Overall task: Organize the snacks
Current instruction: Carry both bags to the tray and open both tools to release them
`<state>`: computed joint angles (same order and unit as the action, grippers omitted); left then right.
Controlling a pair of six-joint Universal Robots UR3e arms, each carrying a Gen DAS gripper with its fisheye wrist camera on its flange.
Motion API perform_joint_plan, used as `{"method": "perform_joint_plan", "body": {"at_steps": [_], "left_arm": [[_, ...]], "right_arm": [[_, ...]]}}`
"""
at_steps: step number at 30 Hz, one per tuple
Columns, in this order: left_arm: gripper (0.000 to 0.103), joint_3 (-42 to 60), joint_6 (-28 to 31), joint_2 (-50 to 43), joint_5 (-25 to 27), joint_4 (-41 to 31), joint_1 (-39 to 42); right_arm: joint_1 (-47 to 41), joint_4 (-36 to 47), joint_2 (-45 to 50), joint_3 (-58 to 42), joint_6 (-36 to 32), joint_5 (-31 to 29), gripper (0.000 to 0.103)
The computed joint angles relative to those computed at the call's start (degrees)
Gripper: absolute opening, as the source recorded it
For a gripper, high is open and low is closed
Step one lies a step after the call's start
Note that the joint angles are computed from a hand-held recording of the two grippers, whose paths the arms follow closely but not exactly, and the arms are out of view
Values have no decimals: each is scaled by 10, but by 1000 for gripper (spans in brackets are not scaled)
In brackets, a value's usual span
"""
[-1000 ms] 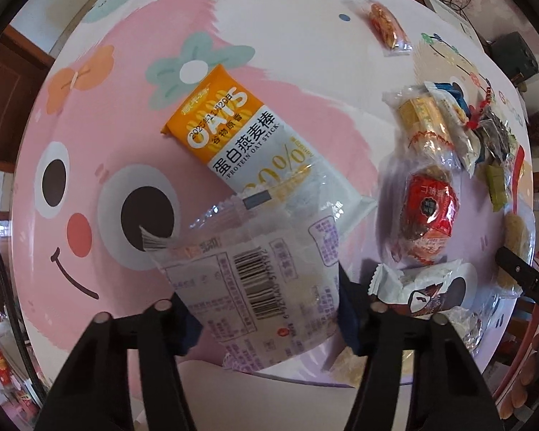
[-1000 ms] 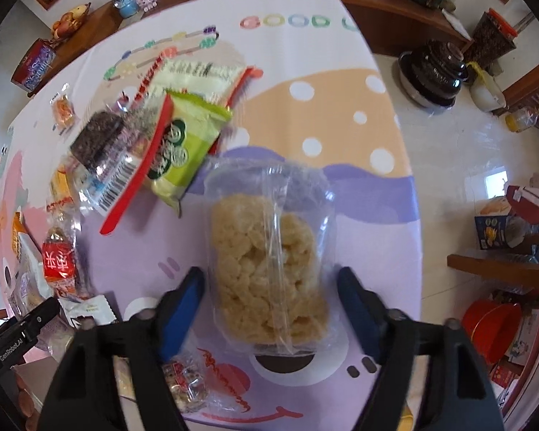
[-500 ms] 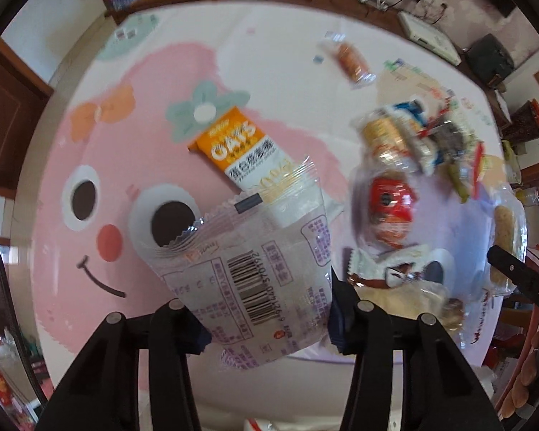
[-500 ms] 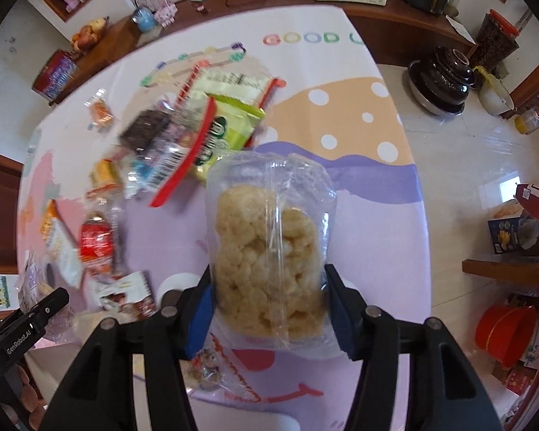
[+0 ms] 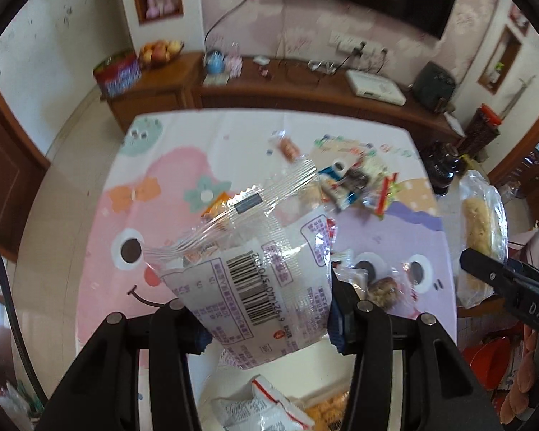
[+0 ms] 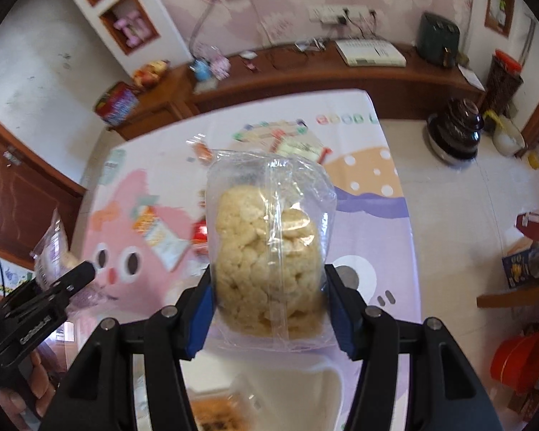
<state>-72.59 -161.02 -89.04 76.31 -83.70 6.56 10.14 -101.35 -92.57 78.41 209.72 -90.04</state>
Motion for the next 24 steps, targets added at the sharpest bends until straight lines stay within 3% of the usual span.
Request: {"method": "perform_joint_plan", "body": {"at_steps": [15,24], "left_arm": [[48,-6,199,234,-129,-214,170],[48,-59,327,342,-148,-319,267]], "right_arm": [[228,84,-16,-128,146,-105,57],[336,125,5,-159,243,-180,57]]}}
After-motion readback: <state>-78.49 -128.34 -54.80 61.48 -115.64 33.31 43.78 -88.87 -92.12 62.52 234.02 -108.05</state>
